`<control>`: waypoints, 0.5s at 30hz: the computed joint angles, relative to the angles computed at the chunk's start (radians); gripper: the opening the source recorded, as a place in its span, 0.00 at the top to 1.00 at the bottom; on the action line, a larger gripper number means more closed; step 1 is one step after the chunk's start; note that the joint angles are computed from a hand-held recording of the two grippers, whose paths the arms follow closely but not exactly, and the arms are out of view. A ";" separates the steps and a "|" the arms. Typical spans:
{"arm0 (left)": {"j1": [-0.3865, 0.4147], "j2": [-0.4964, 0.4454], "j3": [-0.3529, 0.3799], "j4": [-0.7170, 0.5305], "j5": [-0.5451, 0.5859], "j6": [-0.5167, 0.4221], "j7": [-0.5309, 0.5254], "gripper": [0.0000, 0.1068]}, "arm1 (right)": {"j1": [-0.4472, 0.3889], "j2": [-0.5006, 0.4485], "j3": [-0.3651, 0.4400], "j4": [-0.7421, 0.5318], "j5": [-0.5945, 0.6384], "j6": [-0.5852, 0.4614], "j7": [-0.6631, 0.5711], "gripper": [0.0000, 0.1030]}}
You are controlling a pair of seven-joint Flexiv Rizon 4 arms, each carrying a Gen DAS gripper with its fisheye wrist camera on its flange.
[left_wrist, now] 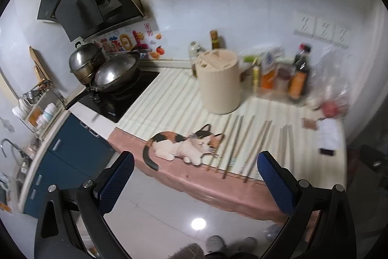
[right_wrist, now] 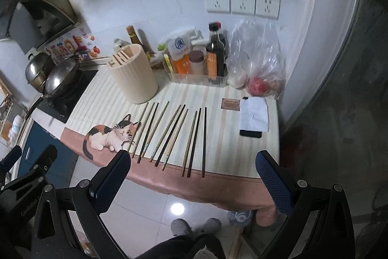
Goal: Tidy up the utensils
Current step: 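Lower both tools to one wooden chopstick and close both grippers on it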
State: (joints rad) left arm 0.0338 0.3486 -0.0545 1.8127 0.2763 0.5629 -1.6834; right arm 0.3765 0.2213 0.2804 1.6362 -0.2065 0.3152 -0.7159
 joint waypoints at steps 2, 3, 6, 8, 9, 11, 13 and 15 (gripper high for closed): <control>0.018 -0.056 -0.016 -0.001 0.046 0.019 -0.007 0.04 | -0.008 -0.015 -0.011 0.037 0.024 0.052 0.009 0.11; 0.018 -0.084 -0.012 -0.002 0.048 0.021 -0.001 0.04 | -0.009 -0.027 -0.017 0.047 0.038 0.064 0.010 0.17; 0.015 -0.163 0.014 -0.003 0.040 0.028 0.015 0.04 | -0.010 -0.091 -0.042 0.066 0.113 0.110 -0.002 0.41; 0.015 -0.238 0.035 -0.018 0.010 0.038 0.045 0.05 | -0.013 -0.132 -0.054 0.082 0.153 0.148 -0.005 0.50; 0.012 -0.266 0.044 -0.025 0.002 0.046 0.060 0.05 | -0.013 -0.155 -0.059 0.084 0.173 0.158 -0.009 0.51; 0.010 -0.342 0.060 -0.045 -0.025 0.064 0.095 0.09 | -0.017 -0.204 -0.068 0.090 0.214 0.193 0.000 0.54; 0.009 -0.412 0.074 -0.073 -0.050 0.063 0.131 0.24 | -0.018 -0.258 -0.076 0.081 0.247 0.214 0.010 0.59; 0.011 -0.487 0.083 -0.107 -0.103 0.053 0.183 0.29 | -0.018 -0.310 -0.078 0.062 0.284 0.232 0.009 0.59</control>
